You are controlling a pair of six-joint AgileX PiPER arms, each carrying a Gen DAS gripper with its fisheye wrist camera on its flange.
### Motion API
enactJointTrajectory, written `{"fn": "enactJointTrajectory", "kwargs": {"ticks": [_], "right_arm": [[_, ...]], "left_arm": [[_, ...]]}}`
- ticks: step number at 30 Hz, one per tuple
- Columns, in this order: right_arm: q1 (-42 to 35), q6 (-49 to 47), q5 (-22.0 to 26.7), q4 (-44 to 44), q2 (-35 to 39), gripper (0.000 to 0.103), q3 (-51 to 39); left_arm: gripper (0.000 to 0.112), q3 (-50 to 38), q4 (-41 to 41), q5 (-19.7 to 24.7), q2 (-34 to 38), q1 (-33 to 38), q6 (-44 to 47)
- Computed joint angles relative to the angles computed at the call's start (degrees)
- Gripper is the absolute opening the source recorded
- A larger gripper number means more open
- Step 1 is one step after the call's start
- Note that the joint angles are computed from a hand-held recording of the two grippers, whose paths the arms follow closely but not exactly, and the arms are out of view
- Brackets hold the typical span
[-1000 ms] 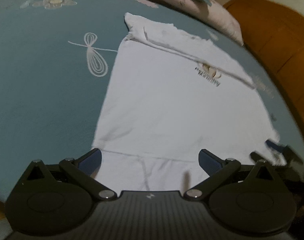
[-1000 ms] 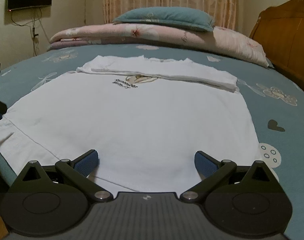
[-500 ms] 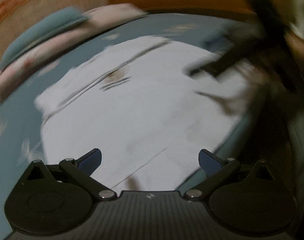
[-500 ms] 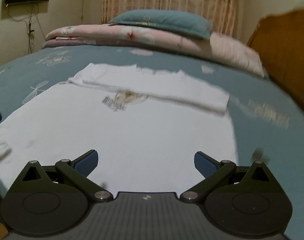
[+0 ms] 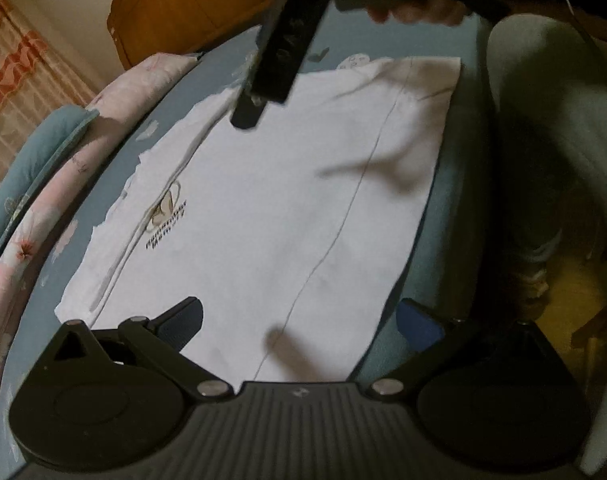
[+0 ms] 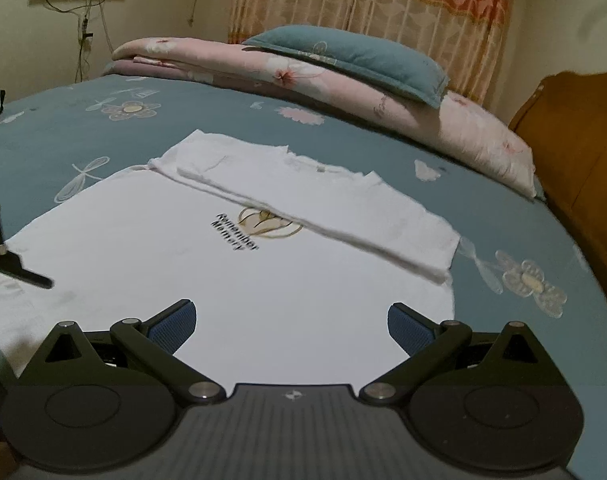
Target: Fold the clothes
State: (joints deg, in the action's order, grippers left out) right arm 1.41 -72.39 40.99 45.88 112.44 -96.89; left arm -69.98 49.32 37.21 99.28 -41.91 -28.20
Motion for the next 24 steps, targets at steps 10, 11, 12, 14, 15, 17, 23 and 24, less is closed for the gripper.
{"fn": "enactJointTrajectory", "kwargs": {"ticks": [10,11,12,14,15,17,23,24], "right_arm": [[-0.8,-1.7,1.4,2.3,-1.7,0.103,3.4],[-1.0,-1.9,1.6,2.7,-1.8,0.103,3.4],[-1.2,-2.1,1.7,3.0,-2.0,0.103,3.5],[-1.5,-2.4,2.0,3.6,-2.2,0.103,3.6],[-1.6,-2.2,2.1,3.6,-2.2,0.103,3.6],[-1.8,-1.7,2.6,3.7,-2.2,0.103,3.3],[-2.7,-0.8,7.1,5.0,-1.7,0.103,1.9],[-2.9,-1.5,8.3,5.5,-1.5,0.103,1.6]], "left_arm": [[0.102,-0.4,6.5,3.8,0.7,-2.0,2.2],[0.102,-0.1,6.9,4.4,0.5,-2.2,2.6],[0.102,0.7,8.1,5.0,0.1,-2.5,2.6],[0.102,2.2,10.4,6.1,-0.6,-3.1,2.8],[0.102,2.9,10.9,6.1,-1.0,-3.1,3.2],[0.102,4.2,13.2,6.4,-1.5,-3.4,3.0],[0.102,5.0,19.0,7.2,-2.0,-3.2,-1.3],[0.102,4.8,19.3,7.1,-2.1,-3.0,-2.0]]}}
